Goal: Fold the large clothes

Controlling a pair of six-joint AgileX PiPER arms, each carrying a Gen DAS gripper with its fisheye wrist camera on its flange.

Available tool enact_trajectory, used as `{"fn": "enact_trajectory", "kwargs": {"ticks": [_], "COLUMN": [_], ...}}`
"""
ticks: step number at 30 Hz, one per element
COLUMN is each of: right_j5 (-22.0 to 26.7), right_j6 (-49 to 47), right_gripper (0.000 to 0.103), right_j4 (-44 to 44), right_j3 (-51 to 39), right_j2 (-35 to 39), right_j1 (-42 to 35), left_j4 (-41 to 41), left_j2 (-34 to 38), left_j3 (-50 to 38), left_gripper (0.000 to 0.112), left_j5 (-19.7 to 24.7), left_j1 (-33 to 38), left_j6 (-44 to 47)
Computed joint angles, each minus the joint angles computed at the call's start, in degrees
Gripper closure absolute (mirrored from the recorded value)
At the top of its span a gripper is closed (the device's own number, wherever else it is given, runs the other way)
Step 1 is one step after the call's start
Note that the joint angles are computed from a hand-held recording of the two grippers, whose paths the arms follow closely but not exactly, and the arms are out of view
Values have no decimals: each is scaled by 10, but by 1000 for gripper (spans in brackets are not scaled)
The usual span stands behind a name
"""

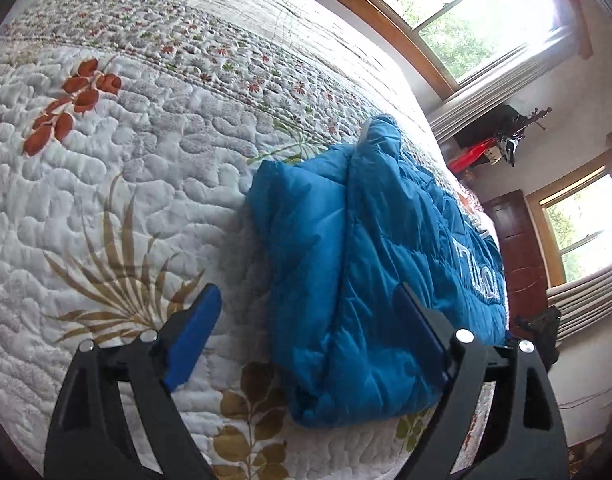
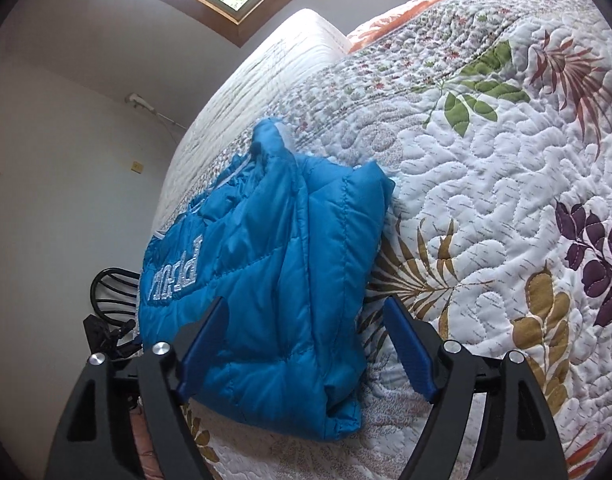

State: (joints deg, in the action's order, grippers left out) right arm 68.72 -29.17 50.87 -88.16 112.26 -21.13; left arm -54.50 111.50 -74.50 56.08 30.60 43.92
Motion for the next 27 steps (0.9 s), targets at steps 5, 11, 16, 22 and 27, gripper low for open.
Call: {"fn": "enact_trajectory", "kwargs": {"ticks": [5, 11, 16, 22, 27], "right_j5": [6, -6, -34, -31, -33], "right_j6": [-10, 3, 19, -18, -31], "right_gripper": [22, 19, 35, 82, 89], "right_j4": [34, 33, 8, 53, 65], "right_j3": [-31, -76, -82, -45, -21], "right_j2": [50, 87, 85, 60, 11], "right_j1": [11, 44, 63, 59, 58], "left_j4": [-28, 1, 9, -9, -18], "left_j2": [41, 78, 100, 43, -26], "left_j3": [-33, -96, -134, -77, -27], "left_gripper": [26, 25, 43, 92, 98], "left_j5": [19, 10, 0, -51, -99], "left_j1": [-21, -80, -106, -121, -132], "left_j6": [16, -24, -68, -29, -15]}}
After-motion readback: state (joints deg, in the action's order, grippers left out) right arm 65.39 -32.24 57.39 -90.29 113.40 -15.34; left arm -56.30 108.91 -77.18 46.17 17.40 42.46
